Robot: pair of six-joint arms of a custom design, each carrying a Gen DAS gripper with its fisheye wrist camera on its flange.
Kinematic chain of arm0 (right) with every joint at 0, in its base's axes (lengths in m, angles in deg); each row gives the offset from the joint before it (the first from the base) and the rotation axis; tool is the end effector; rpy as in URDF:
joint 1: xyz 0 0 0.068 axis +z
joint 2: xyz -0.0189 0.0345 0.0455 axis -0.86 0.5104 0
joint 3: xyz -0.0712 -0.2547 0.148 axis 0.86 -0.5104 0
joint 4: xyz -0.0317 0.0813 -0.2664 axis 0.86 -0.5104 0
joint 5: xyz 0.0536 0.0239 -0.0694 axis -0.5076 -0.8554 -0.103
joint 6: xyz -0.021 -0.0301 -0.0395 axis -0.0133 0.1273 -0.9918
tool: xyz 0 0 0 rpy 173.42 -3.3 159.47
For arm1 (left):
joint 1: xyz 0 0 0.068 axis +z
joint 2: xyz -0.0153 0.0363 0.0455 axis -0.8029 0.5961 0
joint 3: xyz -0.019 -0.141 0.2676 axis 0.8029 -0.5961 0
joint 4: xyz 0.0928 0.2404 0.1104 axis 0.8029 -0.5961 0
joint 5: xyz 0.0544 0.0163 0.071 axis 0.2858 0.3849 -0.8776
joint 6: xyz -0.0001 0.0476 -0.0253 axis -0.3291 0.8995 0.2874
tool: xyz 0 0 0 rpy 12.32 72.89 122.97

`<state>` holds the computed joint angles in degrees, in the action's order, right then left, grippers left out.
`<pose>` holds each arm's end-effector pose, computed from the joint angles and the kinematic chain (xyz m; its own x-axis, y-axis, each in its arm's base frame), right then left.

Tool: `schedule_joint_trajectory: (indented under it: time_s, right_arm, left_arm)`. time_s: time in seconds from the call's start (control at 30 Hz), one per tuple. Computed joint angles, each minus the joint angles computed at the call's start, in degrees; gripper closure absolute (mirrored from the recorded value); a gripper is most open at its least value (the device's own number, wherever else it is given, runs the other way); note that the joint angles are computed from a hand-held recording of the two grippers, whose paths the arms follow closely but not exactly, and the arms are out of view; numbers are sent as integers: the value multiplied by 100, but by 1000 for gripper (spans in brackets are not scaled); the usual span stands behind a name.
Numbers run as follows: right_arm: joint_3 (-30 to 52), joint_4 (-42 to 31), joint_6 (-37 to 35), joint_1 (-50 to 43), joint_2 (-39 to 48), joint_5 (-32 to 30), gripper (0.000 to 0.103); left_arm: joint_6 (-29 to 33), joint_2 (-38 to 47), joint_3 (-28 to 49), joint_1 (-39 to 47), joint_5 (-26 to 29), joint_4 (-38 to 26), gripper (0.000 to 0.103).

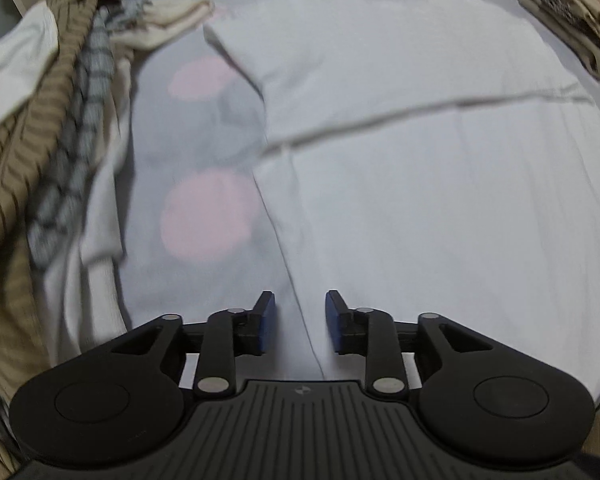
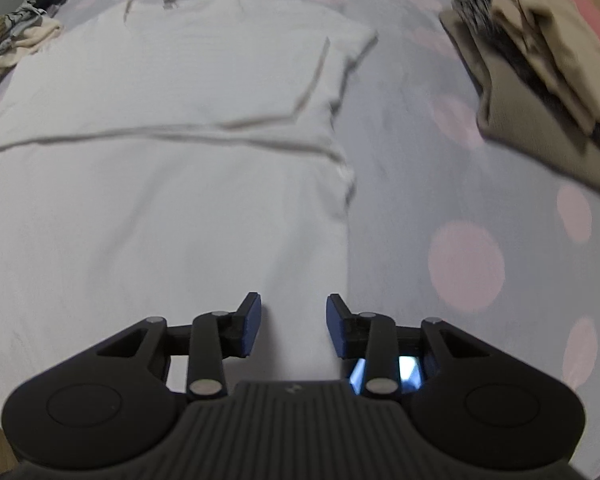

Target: Fold clothes

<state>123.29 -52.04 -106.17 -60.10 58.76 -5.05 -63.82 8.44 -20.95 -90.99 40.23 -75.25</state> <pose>0.3123 0.0015 0.2390 -0.8368 -0.4196 -0.3518 -0.4489 0.8936 0.0020 0.1894 -0.1358 0.2654 -0.9461 -0.0024 -0.3239 -0.0132 0.9994 0.0310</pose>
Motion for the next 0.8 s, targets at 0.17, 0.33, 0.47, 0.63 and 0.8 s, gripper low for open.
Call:
schedule_joint_trajectory:
  time_s: [0.17,0.33,0.47,0.63,0.8]
  right_arm:
    - [-297,138,-220,-337,-7,-124,64]
    - [-507,295,-407,-371,-161,-208,63]
    - [-540,298,-347,-213,-123,26,63]
    - [-420,9,-287,-96,-78,184,78]
    - [-415,-87,-243,-56,-281,242,101]
  left_arm:
    - [-705,-214,-252,-410,11,-1,73]
    - [-1204,-325,-307,-683,63,-10,73]
    - [-1489,-322,-335,-881,61,54,73]
    - [-1708,-249,-289,-1077,-17,18,86]
    - [-2014,-403,-201,-1096,-110,-147,102]
